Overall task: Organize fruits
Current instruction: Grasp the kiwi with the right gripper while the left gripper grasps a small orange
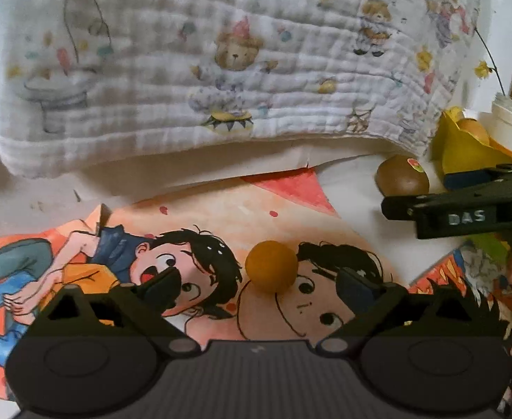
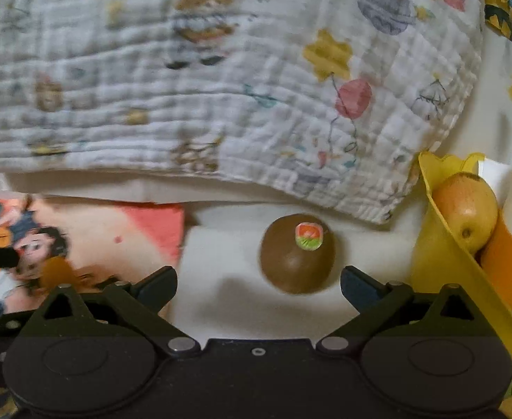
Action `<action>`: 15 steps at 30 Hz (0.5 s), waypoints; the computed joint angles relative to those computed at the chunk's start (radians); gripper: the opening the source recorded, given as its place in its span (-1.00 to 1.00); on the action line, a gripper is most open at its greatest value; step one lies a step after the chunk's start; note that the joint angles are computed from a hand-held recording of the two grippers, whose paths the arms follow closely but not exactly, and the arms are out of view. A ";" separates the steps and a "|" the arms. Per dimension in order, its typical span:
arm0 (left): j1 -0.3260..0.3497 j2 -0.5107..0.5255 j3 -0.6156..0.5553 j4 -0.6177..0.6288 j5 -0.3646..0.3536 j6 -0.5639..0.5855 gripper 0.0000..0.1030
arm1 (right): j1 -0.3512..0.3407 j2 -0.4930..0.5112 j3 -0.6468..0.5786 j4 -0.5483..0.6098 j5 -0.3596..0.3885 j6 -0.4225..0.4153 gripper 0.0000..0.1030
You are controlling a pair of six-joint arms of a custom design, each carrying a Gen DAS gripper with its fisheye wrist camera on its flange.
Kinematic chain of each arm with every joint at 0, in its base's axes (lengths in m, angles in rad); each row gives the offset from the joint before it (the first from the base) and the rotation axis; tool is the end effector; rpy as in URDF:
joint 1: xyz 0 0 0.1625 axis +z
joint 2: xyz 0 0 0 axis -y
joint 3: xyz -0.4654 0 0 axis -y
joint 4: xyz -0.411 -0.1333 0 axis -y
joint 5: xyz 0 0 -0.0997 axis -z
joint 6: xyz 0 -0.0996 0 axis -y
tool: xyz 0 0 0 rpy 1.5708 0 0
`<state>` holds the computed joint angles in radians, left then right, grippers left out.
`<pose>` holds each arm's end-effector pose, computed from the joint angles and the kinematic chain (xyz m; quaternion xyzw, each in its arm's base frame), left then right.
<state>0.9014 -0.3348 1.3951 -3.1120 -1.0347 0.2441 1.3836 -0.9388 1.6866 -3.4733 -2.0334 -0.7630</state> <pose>-0.3324 -0.7168 -0.0730 0.3564 0.8684 -0.2788 0.2030 -0.0426 -0.7024 0.3137 0.1116 -0.8176 0.3846 0.4138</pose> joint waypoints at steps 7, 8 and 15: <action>0.006 0.023 -0.027 -0.008 -0.020 -0.001 0.72 | -0.021 0.054 -0.068 -0.023 0.018 -0.024 0.90; 0.006 0.025 -0.029 -0.006 -0.023 0.000 0.71 | -0.022 0.059 -0.076 -0.018 0.016 -0.024 0.90; 0.001 0.050 -0.046 -0.026 0.000 0.026 0.56 | -0.037 0.098 -0.135 0.028 0.018 0.005 0.87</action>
